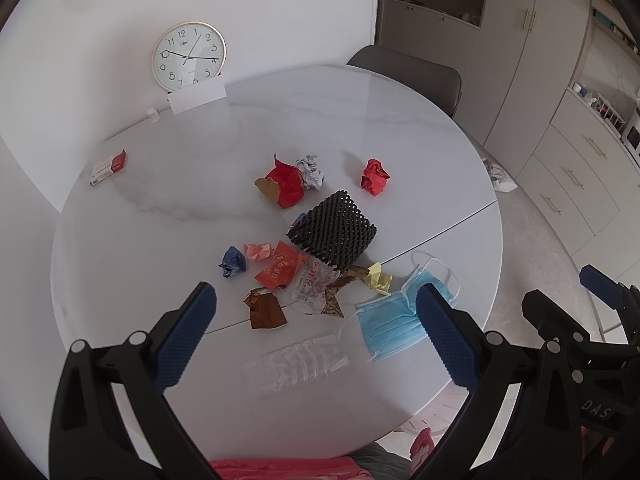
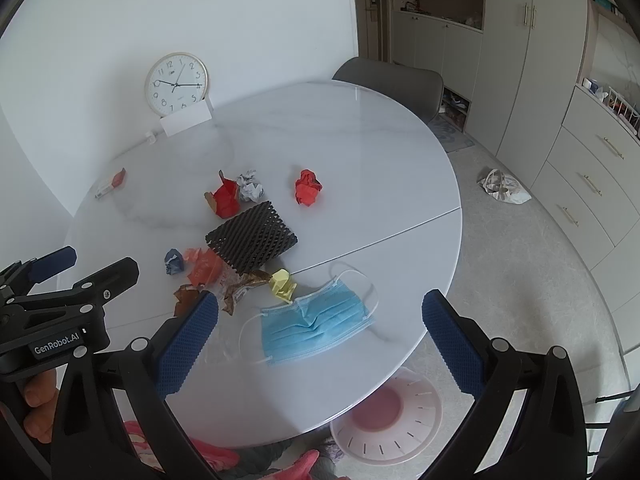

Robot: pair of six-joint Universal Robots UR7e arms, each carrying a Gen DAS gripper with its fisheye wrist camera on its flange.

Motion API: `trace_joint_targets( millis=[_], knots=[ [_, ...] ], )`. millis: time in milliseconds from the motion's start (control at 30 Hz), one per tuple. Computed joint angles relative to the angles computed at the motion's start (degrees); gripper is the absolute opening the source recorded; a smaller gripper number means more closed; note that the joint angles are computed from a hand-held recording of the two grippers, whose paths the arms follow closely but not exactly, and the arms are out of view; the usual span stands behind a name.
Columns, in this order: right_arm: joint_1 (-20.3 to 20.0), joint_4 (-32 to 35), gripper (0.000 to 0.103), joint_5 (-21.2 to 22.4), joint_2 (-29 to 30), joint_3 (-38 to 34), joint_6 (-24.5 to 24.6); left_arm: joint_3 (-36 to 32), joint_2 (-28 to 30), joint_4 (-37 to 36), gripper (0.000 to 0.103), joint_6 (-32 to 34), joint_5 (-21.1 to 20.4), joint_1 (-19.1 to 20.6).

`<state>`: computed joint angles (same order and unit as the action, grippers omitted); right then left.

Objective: Collect trash

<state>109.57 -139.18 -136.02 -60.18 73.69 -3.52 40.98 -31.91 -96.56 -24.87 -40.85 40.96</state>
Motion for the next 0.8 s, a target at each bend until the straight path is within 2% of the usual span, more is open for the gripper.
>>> trace_joint_targets(
  millis=[400, 800],
  knots=[
    [0.44, 0.63, 0.101, -0.3, 0.1, 0.06, 0.32, -0.63, 0.15, 0.45, 0.096, 0.08, 0.12, 0.05],
    [0.61, 4.08, 0.101, -0.43, 1.21, -1.92, 1.98, -0.18, -0.75, 2.03, 0.096, -0.59, -0.29, 0.46]
  ],
)
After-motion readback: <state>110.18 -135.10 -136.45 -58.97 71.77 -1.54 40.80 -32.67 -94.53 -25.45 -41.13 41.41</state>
